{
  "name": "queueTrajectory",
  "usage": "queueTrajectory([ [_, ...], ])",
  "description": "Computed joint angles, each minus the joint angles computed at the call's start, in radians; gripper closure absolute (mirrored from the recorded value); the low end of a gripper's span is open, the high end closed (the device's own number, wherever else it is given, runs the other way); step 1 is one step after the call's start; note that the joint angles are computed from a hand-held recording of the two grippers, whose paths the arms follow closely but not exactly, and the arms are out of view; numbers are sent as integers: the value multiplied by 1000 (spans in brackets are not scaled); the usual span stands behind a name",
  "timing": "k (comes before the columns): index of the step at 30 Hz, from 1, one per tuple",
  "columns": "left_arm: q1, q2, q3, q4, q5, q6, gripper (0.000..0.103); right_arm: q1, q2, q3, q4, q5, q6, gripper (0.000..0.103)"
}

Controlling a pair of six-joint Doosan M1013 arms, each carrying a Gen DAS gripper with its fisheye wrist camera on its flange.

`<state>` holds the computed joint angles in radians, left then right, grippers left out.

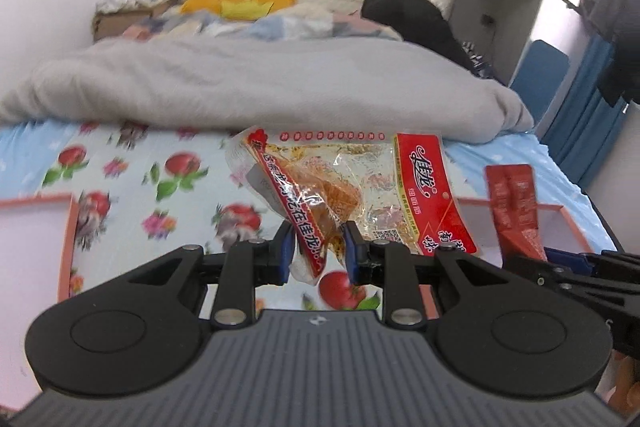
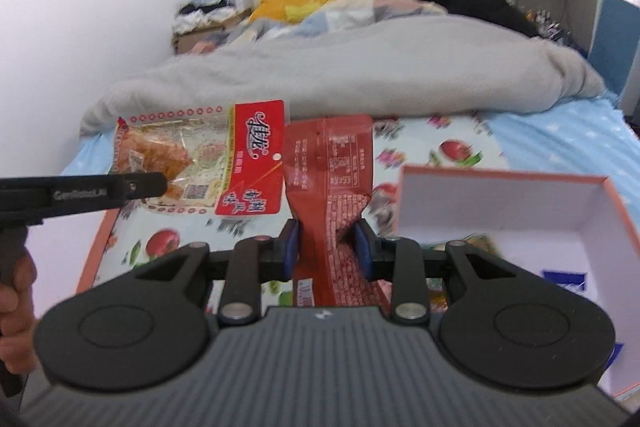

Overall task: Organize snacks
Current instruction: 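Lift and carry both packets with both tools over the pink box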

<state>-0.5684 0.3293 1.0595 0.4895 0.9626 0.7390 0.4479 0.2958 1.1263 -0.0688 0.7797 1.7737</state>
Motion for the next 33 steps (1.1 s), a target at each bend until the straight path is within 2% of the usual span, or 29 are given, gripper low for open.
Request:
queueTrajectory([
  [6,-18,45,-110,-12,-16,62,73,-30,-16,3,-45,-27,46,72],
  [16,-41,145,-298,-119,-26,198,73,-63,-30,-9,-178,-44,155,72],
  [24,-55,252,-448,-246,30,333,73,-87,-28,6,-289,-6,267,72],
  [28,-62,267,-442,-314,54,395,73,-96,-33,34,-300,33,320,72],
  [33,-63,298,-453,-369,118,450,73,-101,-37,73,-280,83,352,72],
])
